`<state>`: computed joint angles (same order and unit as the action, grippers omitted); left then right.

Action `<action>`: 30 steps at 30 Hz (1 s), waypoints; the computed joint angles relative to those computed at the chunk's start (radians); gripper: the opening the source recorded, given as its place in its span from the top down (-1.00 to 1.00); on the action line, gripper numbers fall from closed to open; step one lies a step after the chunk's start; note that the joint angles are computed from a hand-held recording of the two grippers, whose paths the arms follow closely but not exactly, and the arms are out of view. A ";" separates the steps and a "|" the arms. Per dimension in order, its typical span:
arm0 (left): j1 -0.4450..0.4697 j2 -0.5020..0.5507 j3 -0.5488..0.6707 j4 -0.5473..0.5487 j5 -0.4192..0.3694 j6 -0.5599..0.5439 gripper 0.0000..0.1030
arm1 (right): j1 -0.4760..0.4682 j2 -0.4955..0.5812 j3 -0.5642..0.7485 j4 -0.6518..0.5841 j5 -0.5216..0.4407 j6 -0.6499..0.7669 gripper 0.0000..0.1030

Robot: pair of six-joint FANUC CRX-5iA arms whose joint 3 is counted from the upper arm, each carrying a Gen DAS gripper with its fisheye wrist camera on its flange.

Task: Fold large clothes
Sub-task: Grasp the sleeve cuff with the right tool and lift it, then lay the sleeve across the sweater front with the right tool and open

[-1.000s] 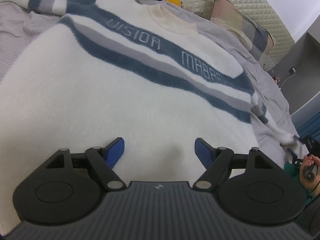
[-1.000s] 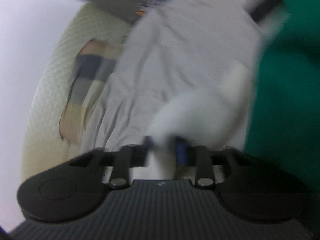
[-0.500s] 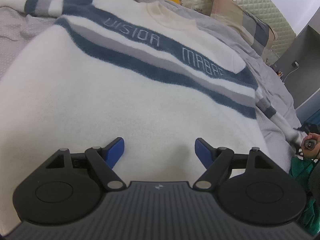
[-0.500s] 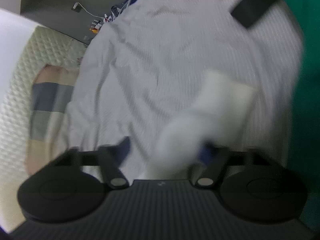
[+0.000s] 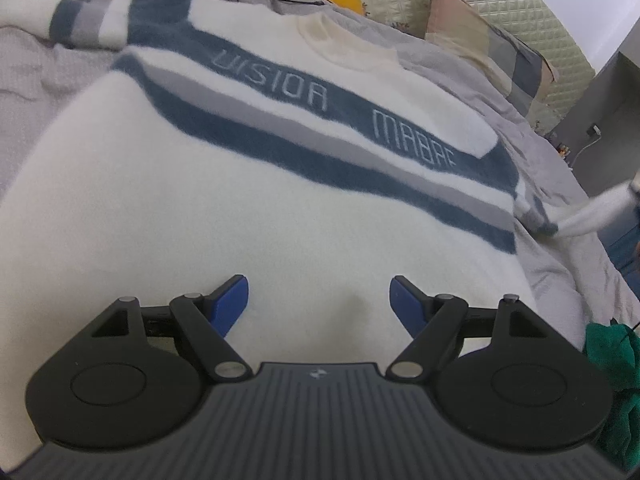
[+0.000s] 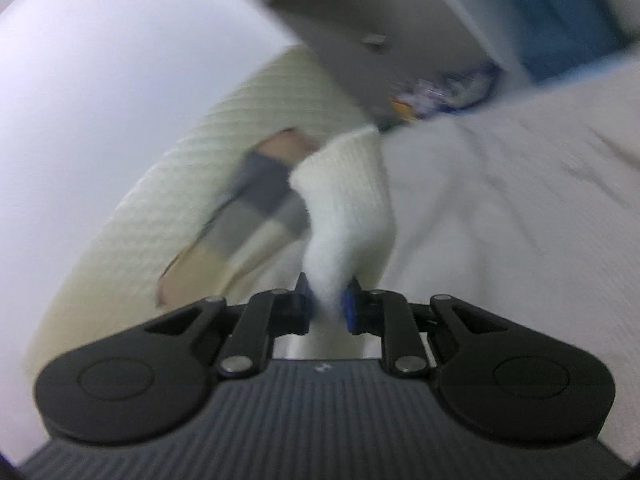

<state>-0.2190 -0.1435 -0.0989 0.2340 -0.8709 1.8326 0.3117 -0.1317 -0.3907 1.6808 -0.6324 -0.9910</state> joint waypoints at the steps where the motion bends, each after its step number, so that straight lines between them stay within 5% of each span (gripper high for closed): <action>1: 0.017 0.005 0.000 0.028 -0.010 -0.015 -0.58 | 0.012 0.009 0.030 0.030 0.011 0.015 0.62; 4: 0.080 0.002 -0.015 0.107 -0.017 -0.030 -0.58 | 0.086 0.040 0.125 0.058 0.000 0.136 0.62; 10: 0.187 -0.045 -0.060 0.210 -0.001 -0.072 -0.58 | 0.334 0.183 0.393 -0.032 -0.081 0.662 0.62; 21: 0.340 -0.183 -0.177 0.344 0.115 -0.165 -0.58 | 0.605 0.463 0.578 -0.029 -0.064 0.915 0.60; 27: 0.386 -0.211 -0.221 0.384 0.162 -0.191 -0.58 | 0.678 0.586 0.603 -0.215 -0.032 1.078 0.59; 30: 0.393 -0.199 -0.254 0.467 0.176 -0.249 -0.58 | 0.726 0.653 0.675 -0.402 -0.066 1.255 0.55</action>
<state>0.1742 -0.3429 -0.3533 0.7010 -0.6945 1.5839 1.0376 0.5215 0.2845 1.2784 -0.6984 0.2644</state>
